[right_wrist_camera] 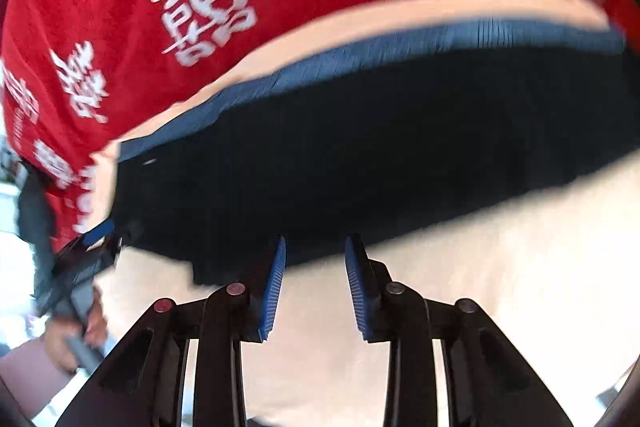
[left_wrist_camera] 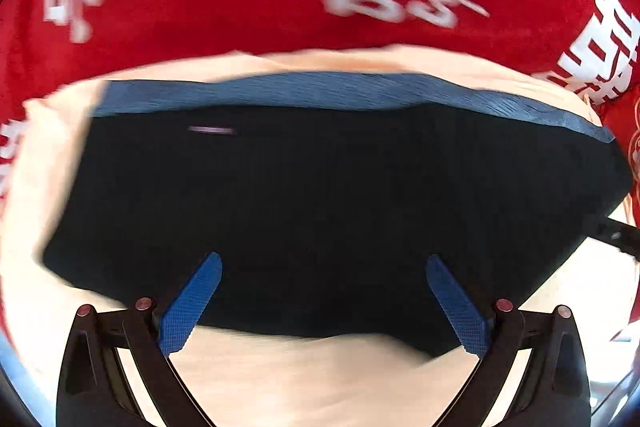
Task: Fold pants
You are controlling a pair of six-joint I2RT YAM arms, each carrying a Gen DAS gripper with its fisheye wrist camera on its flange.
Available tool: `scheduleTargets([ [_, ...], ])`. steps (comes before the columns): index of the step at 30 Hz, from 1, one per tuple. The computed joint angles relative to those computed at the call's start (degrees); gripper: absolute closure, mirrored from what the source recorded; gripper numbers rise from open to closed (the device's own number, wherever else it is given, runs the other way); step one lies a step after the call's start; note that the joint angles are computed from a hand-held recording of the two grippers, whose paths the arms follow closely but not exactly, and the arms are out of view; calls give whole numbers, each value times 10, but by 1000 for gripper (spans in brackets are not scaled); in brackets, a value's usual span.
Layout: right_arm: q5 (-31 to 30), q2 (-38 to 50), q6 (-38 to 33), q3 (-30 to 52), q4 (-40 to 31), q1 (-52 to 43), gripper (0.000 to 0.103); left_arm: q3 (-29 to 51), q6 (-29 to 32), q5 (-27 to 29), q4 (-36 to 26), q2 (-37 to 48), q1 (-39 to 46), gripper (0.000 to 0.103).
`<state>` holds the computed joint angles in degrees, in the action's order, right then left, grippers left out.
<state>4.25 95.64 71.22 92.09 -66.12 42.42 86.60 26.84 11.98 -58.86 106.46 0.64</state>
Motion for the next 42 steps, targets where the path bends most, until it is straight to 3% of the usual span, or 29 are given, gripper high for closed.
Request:
scheduleTargets([
  [3,-5,-7,-59,-55,-8,-10,72,-74,-42,-43,62,-8,-49,0],
  [5,11,-56,-54,-119,34,8,74,-114,-42,-29,100,-32,-40,0],
  [9,-27,-104,-2,-171,11,18,77,-55,-21,-48,42,-3,-39,0],
  [12,-17,-156,45,-187,0,13,74,15,-8,-58,31,23,-36,0],
  [15,18,-162,-11,-138,-17,-23,72,92,-47,-42,21,54,-57,0],
  [16,11,-147,-59,-118,-9,-57,70,125,-65,-44,18,77,-70,0],
  [18,-2,-111,-114,-91,3,-100,64,187,-94,-68,24,127,-94,0],
  [23,-59,13,-204,-33,83,-175,64,266,-149,-155,59,235,-129,0],
  [25,-73,48,-240,-26,100,-188,64,304,-165,-179,51,280,-130,0],
  [28,-60,25,-271,-84,138,-205,68,338,-179,-160,43,304,-118,0],
  [33,-17,-45,-293,-156,116,-281,68,333,-152,-170,70,303,-120,0],
  [37,4,-98,-303,-185,60,-351,67,346,-170,-171,30,297,-121,0],
  [39,8,-118,-294,-176,30,-350,63,406,-163,-183,-13,318,-129,0],
  [42,19,-162,-269,-160,-28,-309,57,404,-146,-160,-50,283,-137,0],
])
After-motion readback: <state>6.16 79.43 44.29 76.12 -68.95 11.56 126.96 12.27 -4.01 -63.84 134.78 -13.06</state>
